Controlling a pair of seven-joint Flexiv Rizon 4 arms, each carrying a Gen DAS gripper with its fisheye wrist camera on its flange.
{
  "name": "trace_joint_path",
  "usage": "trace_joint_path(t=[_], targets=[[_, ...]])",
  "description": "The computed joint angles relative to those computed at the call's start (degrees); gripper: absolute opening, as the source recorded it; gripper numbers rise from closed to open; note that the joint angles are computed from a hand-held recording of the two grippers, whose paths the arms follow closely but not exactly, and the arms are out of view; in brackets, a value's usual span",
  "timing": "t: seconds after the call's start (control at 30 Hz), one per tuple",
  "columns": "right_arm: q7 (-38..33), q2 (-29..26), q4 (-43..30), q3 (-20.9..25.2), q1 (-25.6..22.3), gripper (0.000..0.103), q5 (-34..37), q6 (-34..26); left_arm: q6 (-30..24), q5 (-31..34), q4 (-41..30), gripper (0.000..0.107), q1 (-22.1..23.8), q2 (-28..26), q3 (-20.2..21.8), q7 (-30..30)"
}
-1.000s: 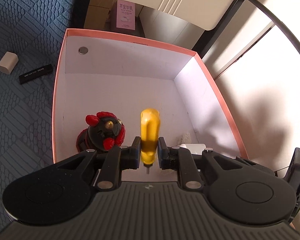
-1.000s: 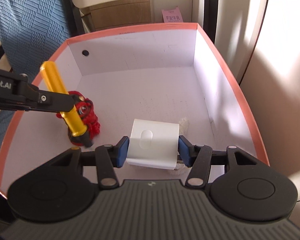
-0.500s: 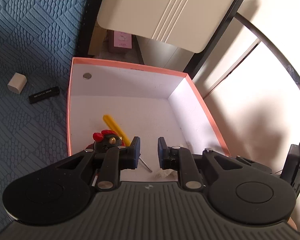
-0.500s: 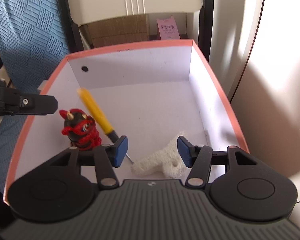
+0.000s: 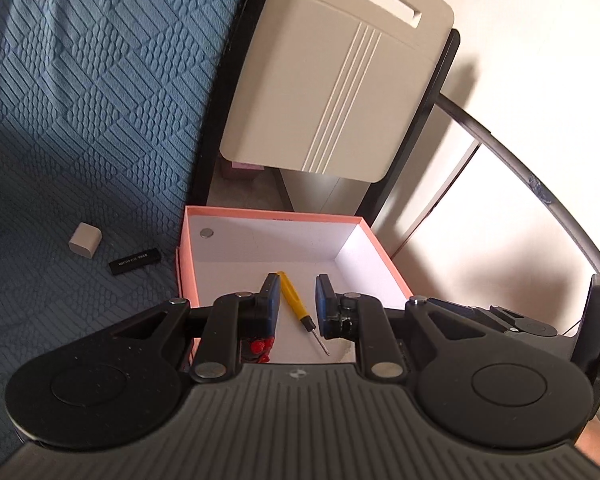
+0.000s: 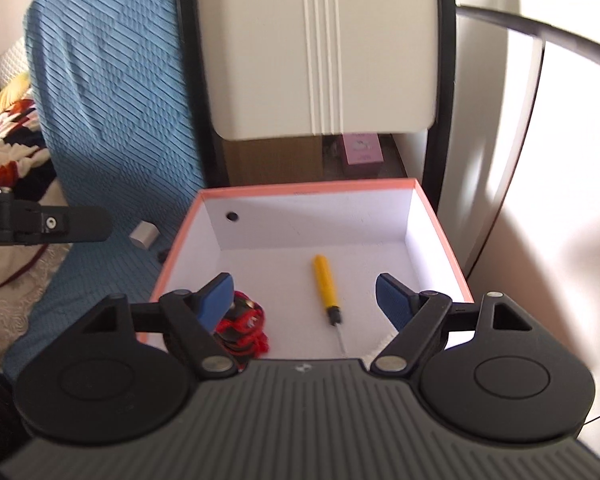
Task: Organize rigid objects
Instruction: 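Withdraw both grippers from the box toward the small white charger and black USB stick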
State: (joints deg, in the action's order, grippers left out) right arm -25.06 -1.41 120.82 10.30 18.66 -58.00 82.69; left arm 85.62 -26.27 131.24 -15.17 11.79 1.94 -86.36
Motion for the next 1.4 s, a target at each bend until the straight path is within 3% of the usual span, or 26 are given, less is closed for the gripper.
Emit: trace_joint_path(t=[0.37,0.6,1.4], targets=[[6.9,0.7,-2.0,2.1,2.6,0.08,-6.8,0.5,0.7,5.9,5.1,0.021,4.5,10.2,2.7,-0.8],[10.4,-0.1,-2.9,3.0,5.4,0.08,-9.9,-0.6,1.7,6.9,8.8,0.021,4.6,15.2,6.0,1.3],[10.5,-4.9,-2.2,4.8,16.5,0.08,-5.4,-9.1,-0.1,6.8,20.5,0.021,9.9,23.4,10.8,6.0]])
